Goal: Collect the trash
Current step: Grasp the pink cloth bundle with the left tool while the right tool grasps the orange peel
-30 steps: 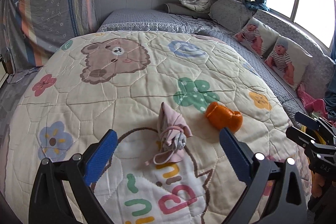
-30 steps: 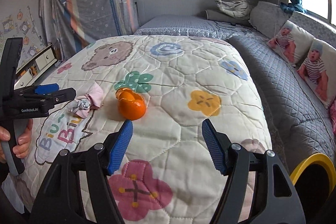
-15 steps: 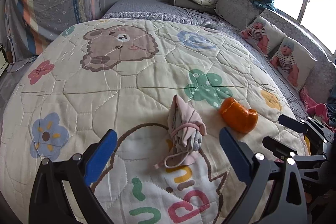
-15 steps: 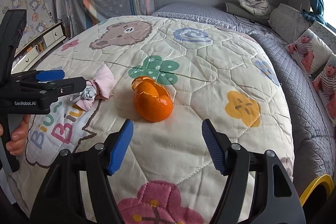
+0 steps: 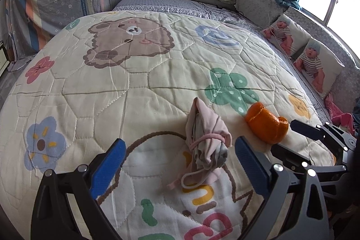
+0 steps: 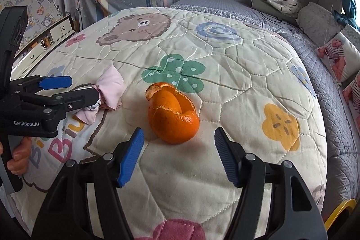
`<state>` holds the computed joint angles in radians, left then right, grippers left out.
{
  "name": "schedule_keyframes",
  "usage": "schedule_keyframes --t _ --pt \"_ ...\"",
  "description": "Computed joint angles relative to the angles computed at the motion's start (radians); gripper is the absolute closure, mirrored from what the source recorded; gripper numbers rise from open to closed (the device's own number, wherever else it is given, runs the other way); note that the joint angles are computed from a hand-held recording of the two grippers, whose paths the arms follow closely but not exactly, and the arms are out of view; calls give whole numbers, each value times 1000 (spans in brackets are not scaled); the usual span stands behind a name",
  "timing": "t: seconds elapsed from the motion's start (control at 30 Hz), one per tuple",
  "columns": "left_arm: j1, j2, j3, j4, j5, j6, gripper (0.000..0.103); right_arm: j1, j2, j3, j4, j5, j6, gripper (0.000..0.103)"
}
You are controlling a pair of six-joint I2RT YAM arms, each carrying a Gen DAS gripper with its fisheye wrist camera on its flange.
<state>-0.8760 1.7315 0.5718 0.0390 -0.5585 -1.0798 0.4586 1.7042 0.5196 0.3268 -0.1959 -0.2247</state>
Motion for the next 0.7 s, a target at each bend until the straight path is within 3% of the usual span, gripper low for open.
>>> schedule_keyframes --t 0.33,0.7 --pt "38 41 19 29 27 38 9 29 68 69 -16 36 0 47" --pt "72 83 48 50 41 72 9 24 116 114 -12 33 14 58"
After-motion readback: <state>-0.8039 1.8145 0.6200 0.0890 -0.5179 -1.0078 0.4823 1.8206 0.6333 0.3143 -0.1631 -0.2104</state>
